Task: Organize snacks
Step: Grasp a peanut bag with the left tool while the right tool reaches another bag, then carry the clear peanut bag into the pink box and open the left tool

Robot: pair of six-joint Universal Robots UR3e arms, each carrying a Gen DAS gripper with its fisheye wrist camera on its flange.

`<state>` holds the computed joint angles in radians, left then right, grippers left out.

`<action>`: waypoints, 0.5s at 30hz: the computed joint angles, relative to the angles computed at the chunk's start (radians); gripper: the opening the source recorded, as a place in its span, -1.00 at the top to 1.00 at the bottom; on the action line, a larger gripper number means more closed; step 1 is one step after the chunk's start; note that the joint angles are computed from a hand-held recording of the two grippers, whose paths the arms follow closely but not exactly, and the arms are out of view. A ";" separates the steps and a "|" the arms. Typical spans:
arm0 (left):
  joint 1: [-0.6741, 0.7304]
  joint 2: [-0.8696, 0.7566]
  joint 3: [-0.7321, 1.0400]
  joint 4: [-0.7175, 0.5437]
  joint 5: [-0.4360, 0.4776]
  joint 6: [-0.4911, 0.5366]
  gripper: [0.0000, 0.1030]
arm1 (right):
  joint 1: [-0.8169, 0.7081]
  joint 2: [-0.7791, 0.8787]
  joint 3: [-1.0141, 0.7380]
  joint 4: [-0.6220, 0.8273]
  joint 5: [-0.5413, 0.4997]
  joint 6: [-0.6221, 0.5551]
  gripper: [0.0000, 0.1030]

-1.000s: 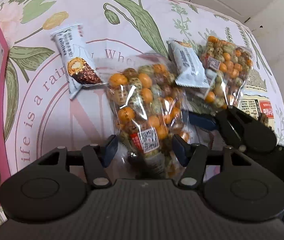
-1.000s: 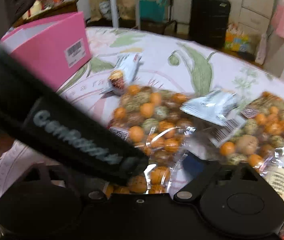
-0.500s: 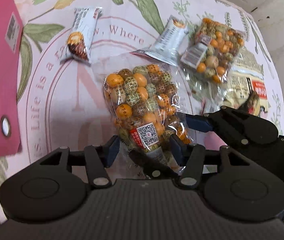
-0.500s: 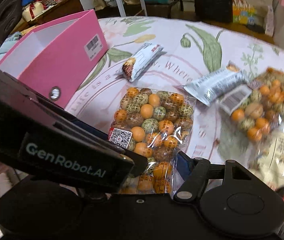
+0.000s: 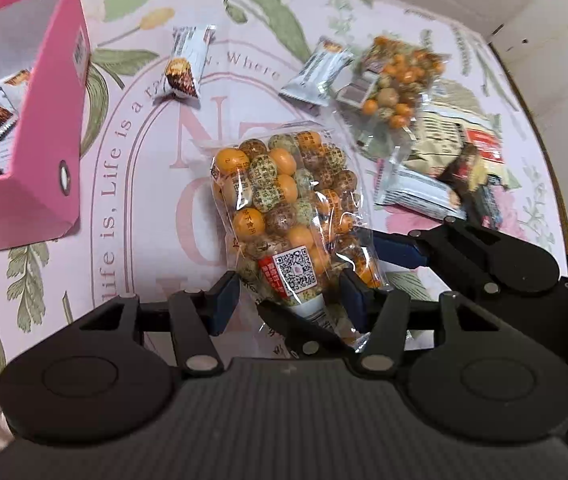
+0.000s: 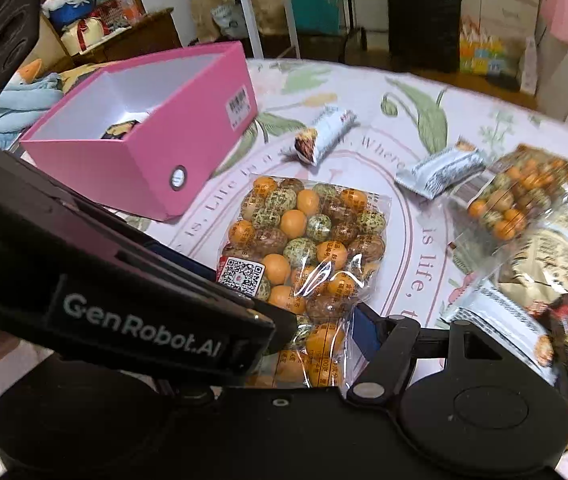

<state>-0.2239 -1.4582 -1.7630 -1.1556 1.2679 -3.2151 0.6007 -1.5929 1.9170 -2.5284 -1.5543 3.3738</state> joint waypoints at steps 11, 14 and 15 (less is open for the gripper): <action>0.073 0.327 -0.113 -0.118 -0.067 0.057 -0.03 | 0.202 -0.018 -0.176 0.164 -0.195 0.089 -0.44; 0.130 0.406 -0.091 -0.198 -0.088 0.094 -0.04 | 0.249 0.018 -0.272 0.203 -0.241 0.056 -0.44; 0.155 0.432 -0.079 -0.229 -0.096 0.108 -0.04 | 0.261 0.032 -0.308 0.217 -0.252 0.042 -0.44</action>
